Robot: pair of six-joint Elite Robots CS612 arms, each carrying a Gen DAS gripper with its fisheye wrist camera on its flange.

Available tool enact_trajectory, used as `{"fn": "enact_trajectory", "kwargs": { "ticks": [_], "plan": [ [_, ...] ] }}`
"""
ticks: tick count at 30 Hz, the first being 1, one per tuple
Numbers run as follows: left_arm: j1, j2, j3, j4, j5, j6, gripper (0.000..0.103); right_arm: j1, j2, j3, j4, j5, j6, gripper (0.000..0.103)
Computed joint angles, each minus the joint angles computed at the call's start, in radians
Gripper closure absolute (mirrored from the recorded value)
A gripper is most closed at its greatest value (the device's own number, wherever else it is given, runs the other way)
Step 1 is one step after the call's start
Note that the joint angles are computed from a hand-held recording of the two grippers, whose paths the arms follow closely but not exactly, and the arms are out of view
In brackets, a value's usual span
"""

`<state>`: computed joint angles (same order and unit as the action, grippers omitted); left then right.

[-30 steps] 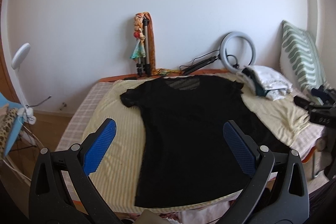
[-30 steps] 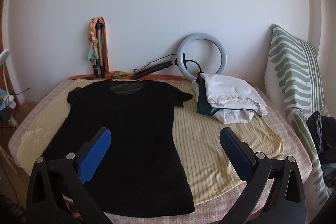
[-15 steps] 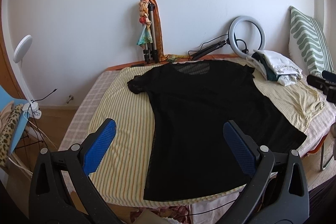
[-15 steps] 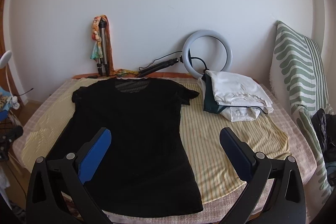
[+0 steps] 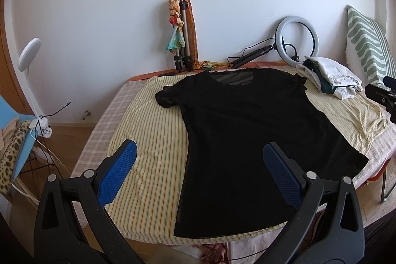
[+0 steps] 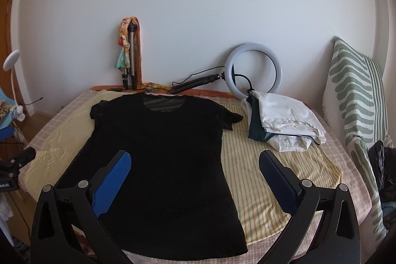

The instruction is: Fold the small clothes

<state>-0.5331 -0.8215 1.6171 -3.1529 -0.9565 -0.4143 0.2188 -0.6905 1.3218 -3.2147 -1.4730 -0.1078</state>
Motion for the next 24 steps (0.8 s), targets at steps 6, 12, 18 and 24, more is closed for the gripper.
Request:
{"fn": "enact_trajectory", "kwargs": {
  "ticks": [6, 12, 18, 24],
  "plan": [
    [0.016, 0.001, -0.007, 0.048, -0.027, -0.045, 0.0, 0.012, 0.009, -0.025, 0.006, 0.009, -0.034, 0.0],
    [0.04, 0.002, 0.005, 0.052, -0.116, -0.078, 0.0, 0.023, 0.024, -0.095, 0.08, 0.081, -0.063, 0.0],
    [0.081, 0.009, 0.018, 0.132, -0.291, -0.23, 0.026, 0.04, 0.086, -0.228, 0.081, 0.159, -0.108, 0.0],
    [0.092, 0.027, 0.014, 0.186, -0.362, -0.283, 0.041, 0.055, 0.166, -0.446, 0.371, 0.306, -0.123, 0.0]
  ]
}}
